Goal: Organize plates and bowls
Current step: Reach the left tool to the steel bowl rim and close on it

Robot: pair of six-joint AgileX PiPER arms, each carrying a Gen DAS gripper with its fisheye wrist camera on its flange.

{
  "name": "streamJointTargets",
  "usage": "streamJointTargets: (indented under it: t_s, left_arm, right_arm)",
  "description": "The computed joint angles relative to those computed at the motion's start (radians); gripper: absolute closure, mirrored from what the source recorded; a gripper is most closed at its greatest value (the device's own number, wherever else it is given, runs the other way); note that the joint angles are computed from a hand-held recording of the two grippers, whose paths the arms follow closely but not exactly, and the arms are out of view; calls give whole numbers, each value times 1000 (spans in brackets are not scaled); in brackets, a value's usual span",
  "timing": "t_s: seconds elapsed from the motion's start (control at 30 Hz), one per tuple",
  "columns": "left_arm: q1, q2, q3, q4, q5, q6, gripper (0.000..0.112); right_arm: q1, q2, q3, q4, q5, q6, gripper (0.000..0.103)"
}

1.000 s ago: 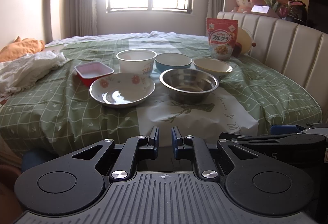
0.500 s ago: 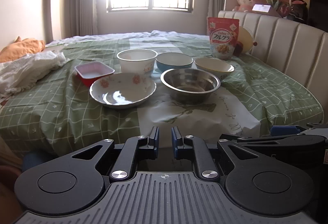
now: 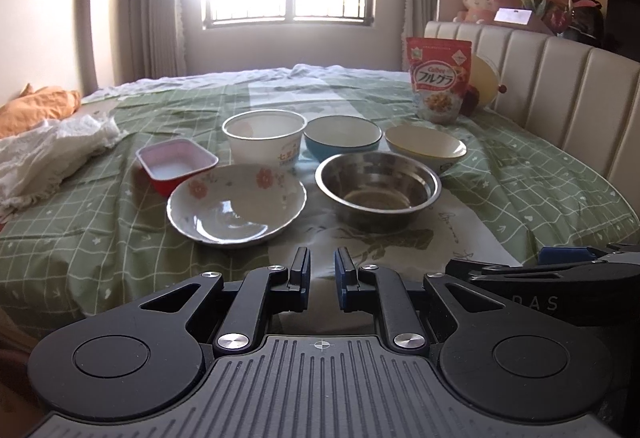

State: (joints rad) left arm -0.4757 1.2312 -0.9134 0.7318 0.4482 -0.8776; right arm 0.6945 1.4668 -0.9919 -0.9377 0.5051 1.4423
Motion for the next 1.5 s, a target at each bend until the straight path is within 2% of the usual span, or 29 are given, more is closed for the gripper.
streamJointTargets:
  t_s: [0.13, 0.3, 0.47, 0.77, 0.83, 0.9, 0.93, 1.0, 1.07, 1.13, 1.17, 1.27, 1.43, 1.5]
  left_arm:
    - [35, 66, -54, -35, -24, 46, 97]
    - [93, 160, -141, -178, -52, 208, 97]
    - [164, 283, -264, -393, -46, 421, 97]
    - [392, 567, -586, -1141, 63, 1010, 97]
    - [402, 620, -653, -1138, 78, 998, 97]
    - [394, 673, -721, -1023, 88, 917, 97]
    - [390, 696, -749, -1009, 93, 932, 97]
    - [405, 757, -839, -1101, 160, 1059, 97]
    - [452, 838, -947, -1284, 270, 1185, 97]
    - [474, 931, -1083, -1343, 381, 1167, 97]
    - [476, 972, -1153, -1336, 425, 1133, 97]
    - [457, 1048, -1278, -1280, 462, 1080, 96]
    - [435, 1189, -1530, -1203, 584, 993, 96]
    - [428, 1262, -1667, -1180, 658, 955, 96]
  right_arm:
    - [-46, 57, -58, 26, -29, -45, 0]
    - [-99, 147, -143, 41, -45, -94, 0]
    - [-170, 237, -234, 158, -92, -209, 0]
    - [-282, 429, -460, 375, -97, -437, 0]
    - [-300, 475, -519, 409, -83, -478, 0]
    - [-315, 524, -580, 431, -62, -510, 0]
    - [-323, 547, -606, 444, -54, -528, 0]
    - [-339, 596, -664, 499, -36, -592, 0]
    - [-354, 642, -723, 569, -10, -663, 0]
    - [-370, 679, -770, 639, 9, -722, 0]
    - [-379, 693, -785, 676, 10, -754, 0]
    - [-401, 732, -834, 768, 21, -832, 0]
    - [-418, 772, -881, 781, 25, -847, 0]
    - [-423, 787, -900, 812, 39, -884, 0]
